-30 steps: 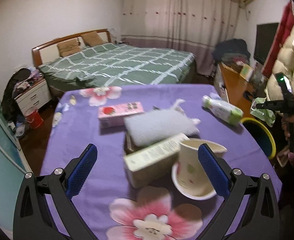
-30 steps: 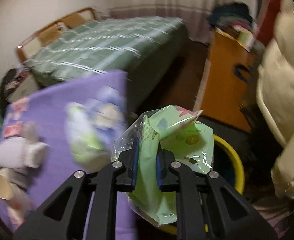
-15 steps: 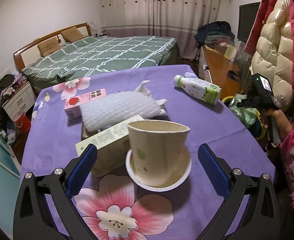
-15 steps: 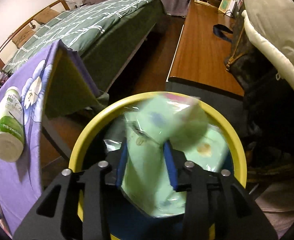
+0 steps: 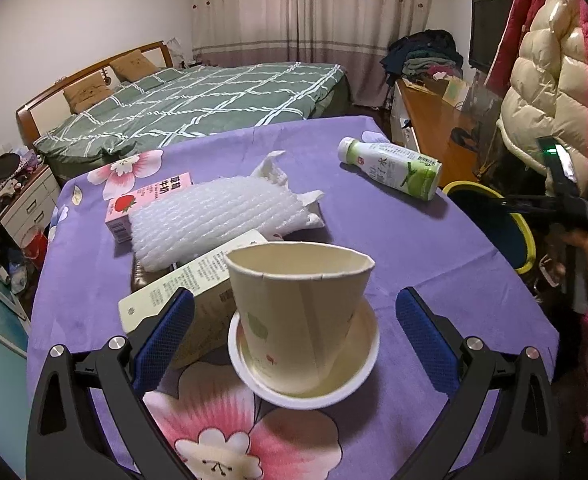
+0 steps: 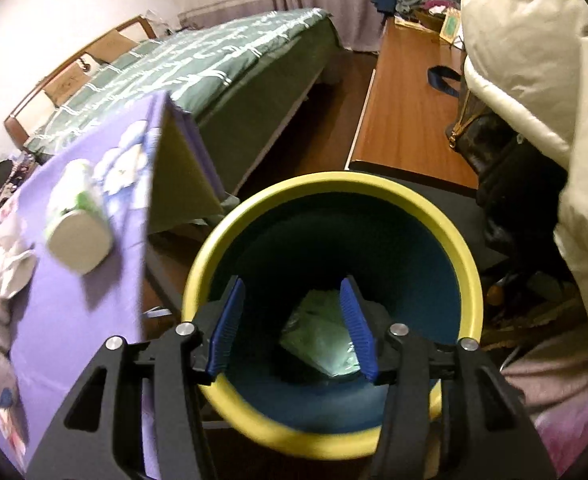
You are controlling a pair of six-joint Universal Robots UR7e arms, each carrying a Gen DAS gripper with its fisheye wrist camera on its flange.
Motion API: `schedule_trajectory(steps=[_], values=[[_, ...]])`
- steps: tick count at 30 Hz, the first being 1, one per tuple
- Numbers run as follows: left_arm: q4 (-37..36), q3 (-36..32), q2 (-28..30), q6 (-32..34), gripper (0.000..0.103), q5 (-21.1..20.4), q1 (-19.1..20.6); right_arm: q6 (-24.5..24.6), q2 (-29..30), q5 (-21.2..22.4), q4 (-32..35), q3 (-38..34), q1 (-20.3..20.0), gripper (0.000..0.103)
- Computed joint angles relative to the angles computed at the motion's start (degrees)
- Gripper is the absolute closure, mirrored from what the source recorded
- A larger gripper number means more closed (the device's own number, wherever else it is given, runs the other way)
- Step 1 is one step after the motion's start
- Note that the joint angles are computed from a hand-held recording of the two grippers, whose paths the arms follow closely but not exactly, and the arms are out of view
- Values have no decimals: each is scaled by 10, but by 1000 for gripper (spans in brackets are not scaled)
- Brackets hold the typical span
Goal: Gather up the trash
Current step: 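Carry the green packet to the yellow-rimmed bin and open the right gripper, then grasp the paper cup with the left gripper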
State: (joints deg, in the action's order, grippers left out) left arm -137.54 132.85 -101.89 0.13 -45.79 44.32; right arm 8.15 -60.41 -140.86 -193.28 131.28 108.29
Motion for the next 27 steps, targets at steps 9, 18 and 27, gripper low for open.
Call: schedule_trajectory(steps=[9,18,27], values=[[-30,-2,39,21,5,3,10,4,-9,-1,0,4,21,50],[-32,-17,51,30,32,-16,28,8,-8,4,-3,7,21,50],[4,-34,11,18,37,-23,-10,1,-11,-1,-26,15,29,50]])
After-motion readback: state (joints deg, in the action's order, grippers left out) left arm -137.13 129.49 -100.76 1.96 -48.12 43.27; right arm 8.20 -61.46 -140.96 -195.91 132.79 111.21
